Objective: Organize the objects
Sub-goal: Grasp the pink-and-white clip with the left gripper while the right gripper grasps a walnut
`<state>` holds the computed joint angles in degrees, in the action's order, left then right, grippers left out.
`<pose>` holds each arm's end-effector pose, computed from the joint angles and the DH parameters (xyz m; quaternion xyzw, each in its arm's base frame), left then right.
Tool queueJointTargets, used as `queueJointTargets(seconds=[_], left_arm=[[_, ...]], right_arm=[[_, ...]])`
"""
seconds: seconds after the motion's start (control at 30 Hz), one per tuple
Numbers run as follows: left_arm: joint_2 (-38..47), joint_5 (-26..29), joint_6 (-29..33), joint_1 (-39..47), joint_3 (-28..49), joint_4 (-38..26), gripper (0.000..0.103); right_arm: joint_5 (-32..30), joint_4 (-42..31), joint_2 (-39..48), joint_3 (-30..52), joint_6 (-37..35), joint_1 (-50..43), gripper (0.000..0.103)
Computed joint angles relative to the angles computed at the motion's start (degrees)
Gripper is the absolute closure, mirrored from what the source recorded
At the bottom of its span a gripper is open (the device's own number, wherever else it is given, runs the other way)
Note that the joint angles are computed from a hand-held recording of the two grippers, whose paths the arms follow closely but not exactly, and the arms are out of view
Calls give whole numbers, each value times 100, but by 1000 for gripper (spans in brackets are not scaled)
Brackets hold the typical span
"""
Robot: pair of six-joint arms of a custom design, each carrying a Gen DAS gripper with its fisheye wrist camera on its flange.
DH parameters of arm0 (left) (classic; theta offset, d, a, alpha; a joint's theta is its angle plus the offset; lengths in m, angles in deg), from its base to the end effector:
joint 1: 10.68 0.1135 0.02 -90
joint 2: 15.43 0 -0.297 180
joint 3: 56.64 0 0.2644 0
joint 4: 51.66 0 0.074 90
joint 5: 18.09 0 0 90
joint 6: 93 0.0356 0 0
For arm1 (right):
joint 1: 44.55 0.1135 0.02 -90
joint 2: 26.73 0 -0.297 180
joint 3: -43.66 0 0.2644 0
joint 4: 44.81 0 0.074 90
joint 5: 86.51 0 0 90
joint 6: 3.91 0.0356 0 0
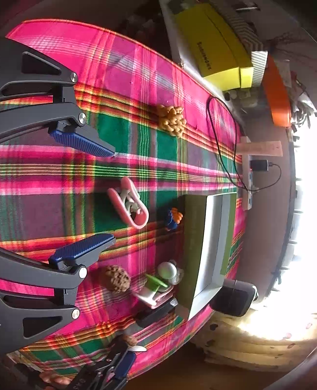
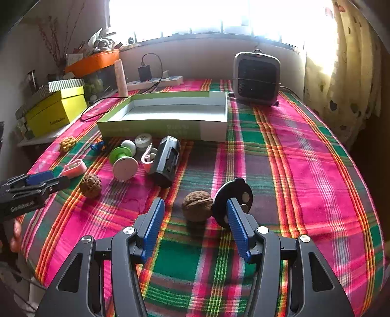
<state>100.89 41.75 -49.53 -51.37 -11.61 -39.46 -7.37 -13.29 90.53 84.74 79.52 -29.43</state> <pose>0.2318 -0.1757 0.0394 -0.1166 0.9259 0.0041 0.3593 0.2847 0.0839 0.0442 -0.2087 0.8953 0.1157 0.3761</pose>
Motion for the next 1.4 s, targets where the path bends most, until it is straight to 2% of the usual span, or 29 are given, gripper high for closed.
queueJointTargets(seconds=[0.17, 0.3, 0.5, 0.77, 1.1, 1.13, 1.2, 1.33, 1.4], left_arm=[[-2, -80, 319, 137, 106, -34, 38], [75, -66, 545, 255, 258, -126, 38], [191, 144, 553, 406, 335, -99, 38], [355, 222, 625, 459, 535, -239, 38], [367, 368, 771, 511, 684, -415, 38], [367, 355, 771, 505, 708, -468, 38], [360, 370, 745, 515, 730, -510, 38], [351, 370, 742, 526, 726, -512, 39], [341, 373, 769, 534, 727, -516, 44]], right_arm=[[-320, 82, -31, -18, 13, -53, 49], [-315, -23, 19, 87, -80, 10, 49], [-634, 165, -17, 16, 4, -81, 49], [-492, -103, 69, 189, 54, -93, 49], [-165, -973, 270, 725, -30, -18, 50], [-122, -1066, 289, 775, -30, -6, 51], [-15, -1038, 315, 790, -33, 14, 60], [-17, -1057, 311, 804, -33, -9, 66], [-11, -1024, 310, 780, -34, -15, 70]])
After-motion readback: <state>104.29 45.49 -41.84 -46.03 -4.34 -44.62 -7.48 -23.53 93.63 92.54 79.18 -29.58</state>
